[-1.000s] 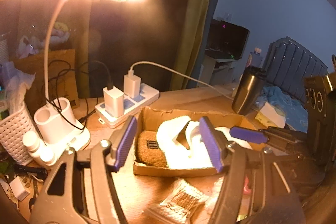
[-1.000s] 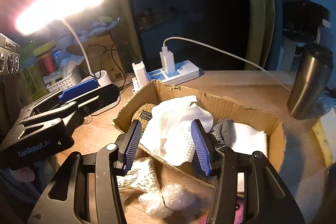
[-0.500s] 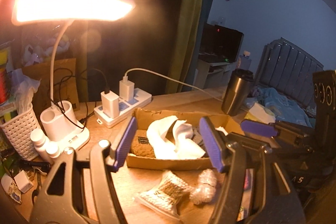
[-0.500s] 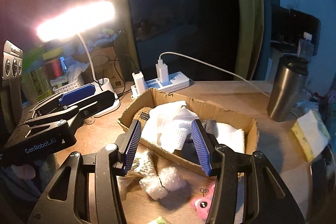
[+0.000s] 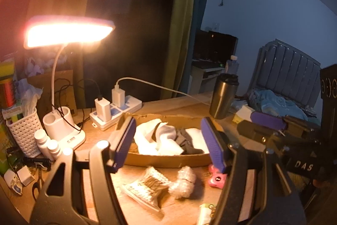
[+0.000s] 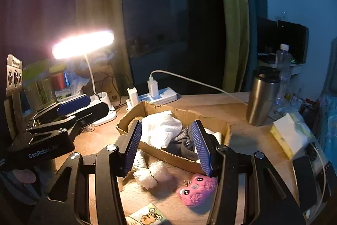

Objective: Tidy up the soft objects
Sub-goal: 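Move both tools back from the box toward the items on the table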

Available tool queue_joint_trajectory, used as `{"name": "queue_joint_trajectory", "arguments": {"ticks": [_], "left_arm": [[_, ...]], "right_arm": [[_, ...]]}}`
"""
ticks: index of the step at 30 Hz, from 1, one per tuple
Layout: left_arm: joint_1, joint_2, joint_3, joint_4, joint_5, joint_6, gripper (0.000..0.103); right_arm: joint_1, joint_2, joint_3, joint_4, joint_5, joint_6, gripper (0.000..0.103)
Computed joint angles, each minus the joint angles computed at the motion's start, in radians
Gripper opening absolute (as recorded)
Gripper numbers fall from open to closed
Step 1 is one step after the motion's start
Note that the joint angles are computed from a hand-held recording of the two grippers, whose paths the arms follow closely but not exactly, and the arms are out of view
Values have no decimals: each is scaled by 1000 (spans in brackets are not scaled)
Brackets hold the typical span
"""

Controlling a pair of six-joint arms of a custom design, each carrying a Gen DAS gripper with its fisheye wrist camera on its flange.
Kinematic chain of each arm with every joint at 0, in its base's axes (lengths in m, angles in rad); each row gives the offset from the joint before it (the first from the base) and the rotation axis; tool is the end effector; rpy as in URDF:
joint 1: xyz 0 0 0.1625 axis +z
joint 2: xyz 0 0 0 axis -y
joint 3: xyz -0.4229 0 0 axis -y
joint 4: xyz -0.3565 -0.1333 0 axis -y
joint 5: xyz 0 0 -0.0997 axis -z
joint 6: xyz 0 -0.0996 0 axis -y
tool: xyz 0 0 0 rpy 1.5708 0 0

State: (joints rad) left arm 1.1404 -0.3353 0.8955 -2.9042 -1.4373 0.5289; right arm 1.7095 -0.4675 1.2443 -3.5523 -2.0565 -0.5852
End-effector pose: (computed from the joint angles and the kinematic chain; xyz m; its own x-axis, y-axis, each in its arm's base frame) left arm -0.2180 -0.8260 0.1112 -0.6605 0.6123 -0.4347 0.7319 0.3955 -0.5549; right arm 0.1896 -0.7305 0.1647 -0.7530 0.0621 0.6551 -0.5583 0.4665 -0.6861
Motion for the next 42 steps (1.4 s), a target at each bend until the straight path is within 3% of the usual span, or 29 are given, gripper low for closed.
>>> {"name": "queue_joint_trajectory", "arguments": {"ticks": [2,13,22,42], "left_arm": [[-5,-15,36,-25,-7,-3,73],[-29,-77,203,-157,-34,-18,74],[-44,-95,287,-181,-16,-20,74],[-39,-44,354,-157,89,-34,74]], "right_arm": [[1,-18,36,-38,1,-4,53],[10,-74,186,-224,-30,-69,53],[-8,-104,280,-321,-20,-89,53],[-103,-132,404,-372,34,-23,53]]}}
